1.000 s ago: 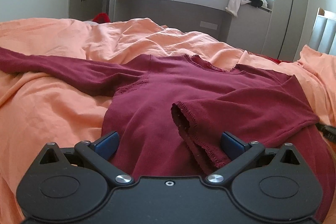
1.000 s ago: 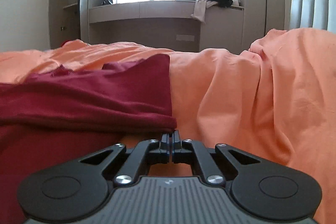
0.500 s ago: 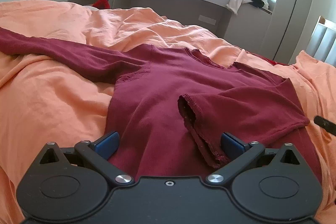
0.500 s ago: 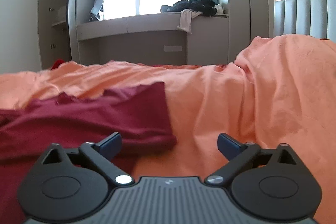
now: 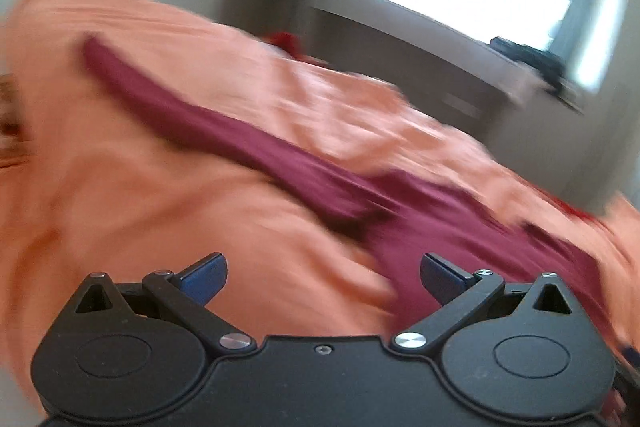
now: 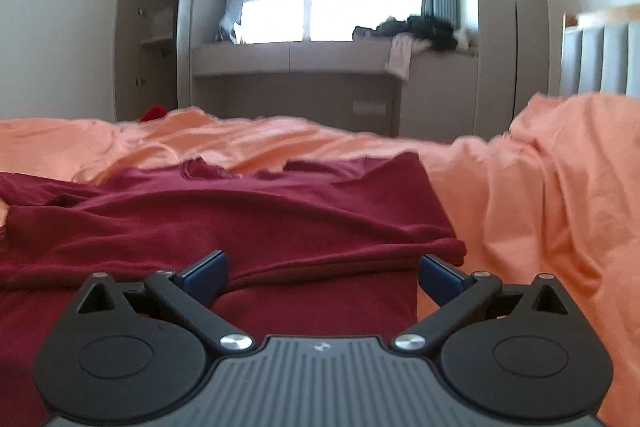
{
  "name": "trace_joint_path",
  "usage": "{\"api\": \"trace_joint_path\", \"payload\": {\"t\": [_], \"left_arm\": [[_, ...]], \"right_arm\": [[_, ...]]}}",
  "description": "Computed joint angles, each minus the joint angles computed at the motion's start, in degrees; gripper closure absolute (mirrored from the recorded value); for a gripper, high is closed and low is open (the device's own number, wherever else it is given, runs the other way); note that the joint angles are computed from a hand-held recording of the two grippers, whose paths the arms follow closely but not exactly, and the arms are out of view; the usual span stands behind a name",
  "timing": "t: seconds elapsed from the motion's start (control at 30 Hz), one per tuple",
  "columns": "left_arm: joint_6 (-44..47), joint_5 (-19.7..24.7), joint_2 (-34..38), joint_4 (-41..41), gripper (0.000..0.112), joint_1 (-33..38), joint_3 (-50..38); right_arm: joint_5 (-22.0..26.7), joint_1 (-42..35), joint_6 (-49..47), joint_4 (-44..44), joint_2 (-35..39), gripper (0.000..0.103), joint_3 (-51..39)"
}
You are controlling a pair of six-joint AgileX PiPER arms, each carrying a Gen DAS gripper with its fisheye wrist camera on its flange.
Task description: Fold small clothes
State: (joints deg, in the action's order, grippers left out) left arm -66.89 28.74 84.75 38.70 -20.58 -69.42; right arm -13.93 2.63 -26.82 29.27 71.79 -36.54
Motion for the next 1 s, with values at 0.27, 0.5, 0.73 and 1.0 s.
{"api": "trace_joint_path", "payload": {"t": [0.27, 0.5, 0.73, 1.0], "left_arm": [[-5.2, -1.5, 3.5, 0.8, 0.010, 12.8, -4.3], [1.6, -2.1, 17.0, -0.5, 0.010, 18.6, -18.8], [-7.9, 8.6, 28.0, 7.6, 0.034, 19.2, -35.5], [-8.6, 18.6, 32.6, 17.1, 0.103, 14.9, -45.8]], "right_arm": [[-15.4, 4.8, 16.4, -20.4, -4.4, 0.000, 13.5], [-27.5, 4.0, 27.5, -26.4, -2.4, 0.000, 20.7], [-37.2, 2.8, 29.3, -28.8, 2.1, 0.000, 23.5], [-36.2, 2.3, 30.2, -29.8, 2.2, 0.000, 23.1]]}}
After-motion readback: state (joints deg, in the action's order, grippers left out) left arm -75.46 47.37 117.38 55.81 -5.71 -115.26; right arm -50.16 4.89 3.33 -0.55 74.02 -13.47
